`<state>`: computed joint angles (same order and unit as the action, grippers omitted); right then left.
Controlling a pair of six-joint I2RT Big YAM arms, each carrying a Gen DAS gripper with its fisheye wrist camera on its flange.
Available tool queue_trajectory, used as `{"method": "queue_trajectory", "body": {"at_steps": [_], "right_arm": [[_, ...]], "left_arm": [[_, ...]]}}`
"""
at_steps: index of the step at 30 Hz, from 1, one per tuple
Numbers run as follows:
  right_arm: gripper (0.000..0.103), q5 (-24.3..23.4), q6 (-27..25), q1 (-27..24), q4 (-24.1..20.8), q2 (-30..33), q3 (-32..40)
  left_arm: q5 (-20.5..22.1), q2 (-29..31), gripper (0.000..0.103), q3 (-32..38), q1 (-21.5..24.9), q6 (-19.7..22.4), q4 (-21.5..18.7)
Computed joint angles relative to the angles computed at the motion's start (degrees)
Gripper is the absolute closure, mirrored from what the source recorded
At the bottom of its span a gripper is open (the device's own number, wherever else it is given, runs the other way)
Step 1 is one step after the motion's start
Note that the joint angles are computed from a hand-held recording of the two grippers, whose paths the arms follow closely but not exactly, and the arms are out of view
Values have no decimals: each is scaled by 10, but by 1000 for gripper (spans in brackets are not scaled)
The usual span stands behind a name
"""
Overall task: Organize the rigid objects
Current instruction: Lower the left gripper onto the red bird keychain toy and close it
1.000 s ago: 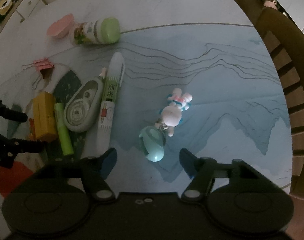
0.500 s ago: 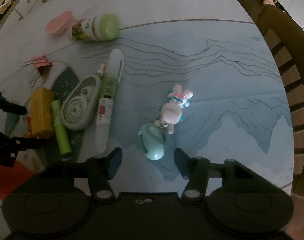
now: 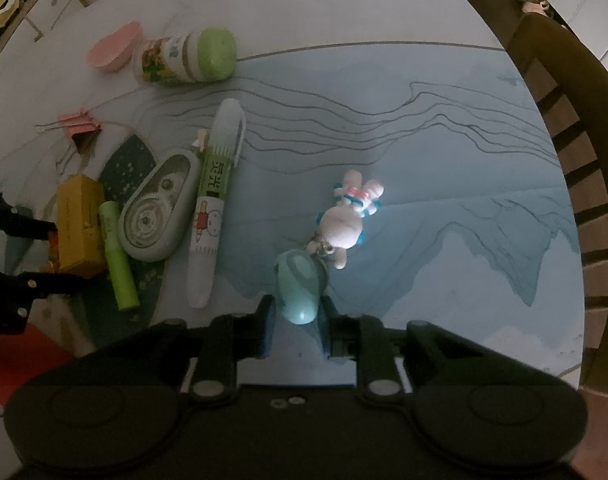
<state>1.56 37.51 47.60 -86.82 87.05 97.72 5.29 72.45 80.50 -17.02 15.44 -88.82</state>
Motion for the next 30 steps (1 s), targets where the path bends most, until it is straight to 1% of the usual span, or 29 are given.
{"method": "queue_trajectory", "body": {"at_steps": [4,10,17,18,19,20,22,23,28,30], "right_arm": [[83,3,9,3,5,-10,-3],[83,7,15,15,4,-31,2],[83,30,25,39,-6,-48,21],[83,33,27,42,-8,-50,25],[83,35,30,45,-10,-53,28],[83,39,32,49,-13,-55,32],[83,46,37,58,-17,-59,38],[83,49,39,62,-19,-61,41],[83,64,54,86,-31,-65,55],[83,69,60,91,-32,-67,56]], "left_arm": [[-8,-5,50,0,8,-6,-1],[1,-18,50,12,30,-12,-7],[17,-30,51,38,55,-11,-18],[23,-36,51,37,60,-8,-13],[26,-40,69,39,64,-6,-15],[28,-41,79,41,65,-9,-19],[39,-44,79,48,73,-13,-30],[43,-48,79,48,78,-9,-32],[38,-58,79,40,83,-8,-39],[35,-61,79,35,80,-8,-36]]}}
